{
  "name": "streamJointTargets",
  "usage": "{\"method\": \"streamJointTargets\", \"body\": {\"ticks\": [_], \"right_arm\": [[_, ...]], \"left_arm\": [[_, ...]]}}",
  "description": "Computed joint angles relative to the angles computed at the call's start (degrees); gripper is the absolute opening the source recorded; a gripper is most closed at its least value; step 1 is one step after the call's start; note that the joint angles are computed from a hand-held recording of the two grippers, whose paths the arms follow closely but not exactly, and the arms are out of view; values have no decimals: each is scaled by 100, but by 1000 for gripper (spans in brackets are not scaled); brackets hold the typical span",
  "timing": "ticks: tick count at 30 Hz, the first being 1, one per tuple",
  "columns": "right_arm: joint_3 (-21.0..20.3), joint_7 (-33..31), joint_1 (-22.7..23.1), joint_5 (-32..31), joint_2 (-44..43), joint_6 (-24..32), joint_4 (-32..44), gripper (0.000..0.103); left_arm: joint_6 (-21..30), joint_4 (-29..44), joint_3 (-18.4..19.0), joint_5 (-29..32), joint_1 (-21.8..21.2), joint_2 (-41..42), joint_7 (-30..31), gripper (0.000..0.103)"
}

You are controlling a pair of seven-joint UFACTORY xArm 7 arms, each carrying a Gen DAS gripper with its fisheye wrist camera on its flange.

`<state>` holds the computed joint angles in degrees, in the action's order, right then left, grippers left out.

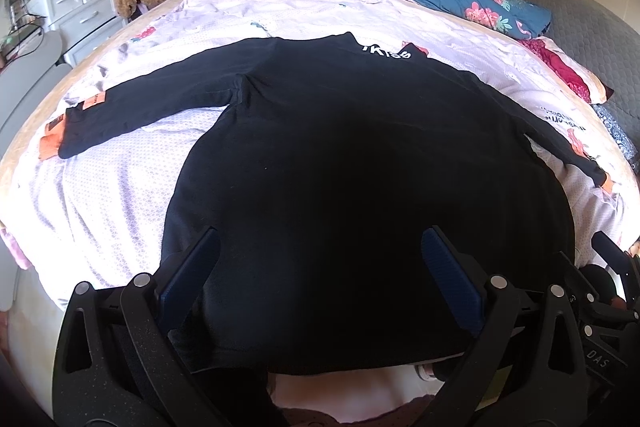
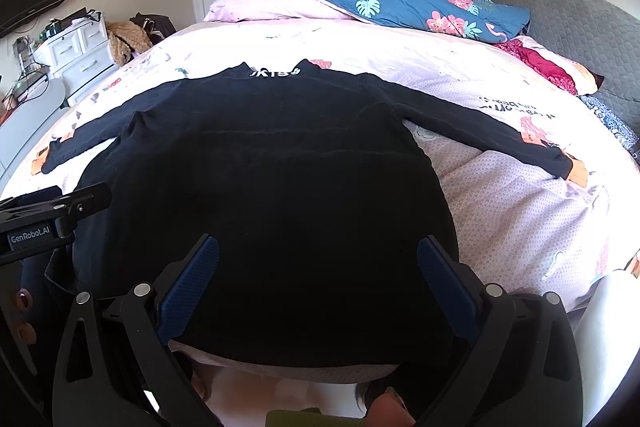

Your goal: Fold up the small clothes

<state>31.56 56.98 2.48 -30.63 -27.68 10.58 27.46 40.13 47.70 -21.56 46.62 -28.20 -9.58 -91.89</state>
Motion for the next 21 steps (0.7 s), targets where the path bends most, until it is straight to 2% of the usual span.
{"method": "streamJointTargets", "body": {"ticks": [11, 21], "right_arm": [[-138, -60, -133, -99, 296, 30, 309, 99], [-567, -88, -39, -130, 610, 122, 604, 99]], "left_arm": [[-63, 261, 129, 61, 23, 231, 103, 94], [-148, 560, 323, 150, 32, 488, 146, 94]]}}
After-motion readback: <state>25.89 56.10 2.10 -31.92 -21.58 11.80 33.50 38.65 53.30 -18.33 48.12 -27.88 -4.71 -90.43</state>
